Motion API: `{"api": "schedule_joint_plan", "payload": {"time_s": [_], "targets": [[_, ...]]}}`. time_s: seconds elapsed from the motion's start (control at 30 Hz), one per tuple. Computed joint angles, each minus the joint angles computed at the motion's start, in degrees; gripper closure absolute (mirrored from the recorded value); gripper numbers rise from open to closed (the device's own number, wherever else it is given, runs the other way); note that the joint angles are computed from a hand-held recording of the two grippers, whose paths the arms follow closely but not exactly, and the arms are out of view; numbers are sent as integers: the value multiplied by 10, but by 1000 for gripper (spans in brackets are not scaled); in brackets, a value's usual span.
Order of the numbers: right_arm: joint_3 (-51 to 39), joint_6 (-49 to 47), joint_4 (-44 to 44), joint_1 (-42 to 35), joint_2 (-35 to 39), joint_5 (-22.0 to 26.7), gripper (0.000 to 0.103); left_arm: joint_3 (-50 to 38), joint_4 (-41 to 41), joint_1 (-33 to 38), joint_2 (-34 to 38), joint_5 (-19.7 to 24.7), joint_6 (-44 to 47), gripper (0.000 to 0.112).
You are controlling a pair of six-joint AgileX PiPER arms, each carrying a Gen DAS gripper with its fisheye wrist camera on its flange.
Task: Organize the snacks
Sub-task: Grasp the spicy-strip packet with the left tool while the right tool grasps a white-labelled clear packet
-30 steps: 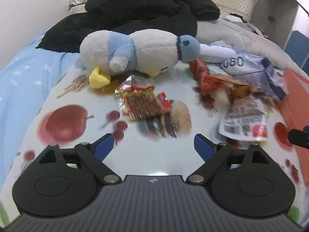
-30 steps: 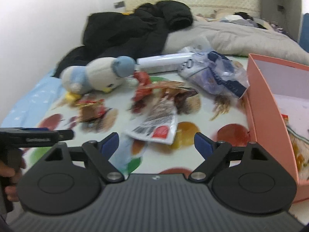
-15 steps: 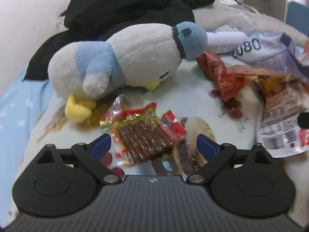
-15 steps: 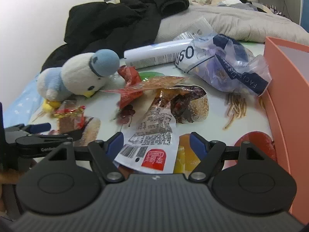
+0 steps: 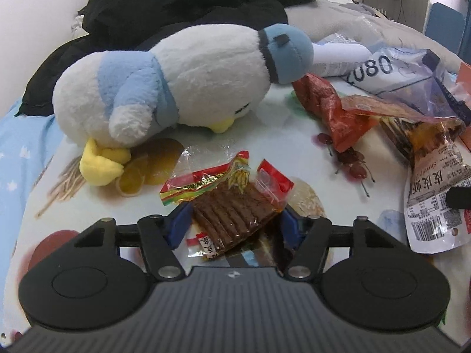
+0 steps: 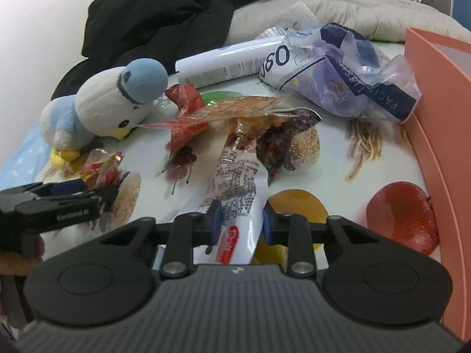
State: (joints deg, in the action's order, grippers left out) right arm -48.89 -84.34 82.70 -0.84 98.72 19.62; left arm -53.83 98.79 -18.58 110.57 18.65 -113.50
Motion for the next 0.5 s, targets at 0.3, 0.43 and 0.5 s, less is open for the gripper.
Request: {"api": "schedule_joint_plan", "payload": {"time_s": [0.3,0.43,0.5], "targets": [[63,13,-50,-40,-73,39,79,61,-52,-55,-55,7,19,47],[95,19,-80,-73,-108,66,79,102,-75,-89,-89,24,-1,47],[112,31,-100,-93,-130,82,79,118,-92,-104,-105,27,-6,47]]}}
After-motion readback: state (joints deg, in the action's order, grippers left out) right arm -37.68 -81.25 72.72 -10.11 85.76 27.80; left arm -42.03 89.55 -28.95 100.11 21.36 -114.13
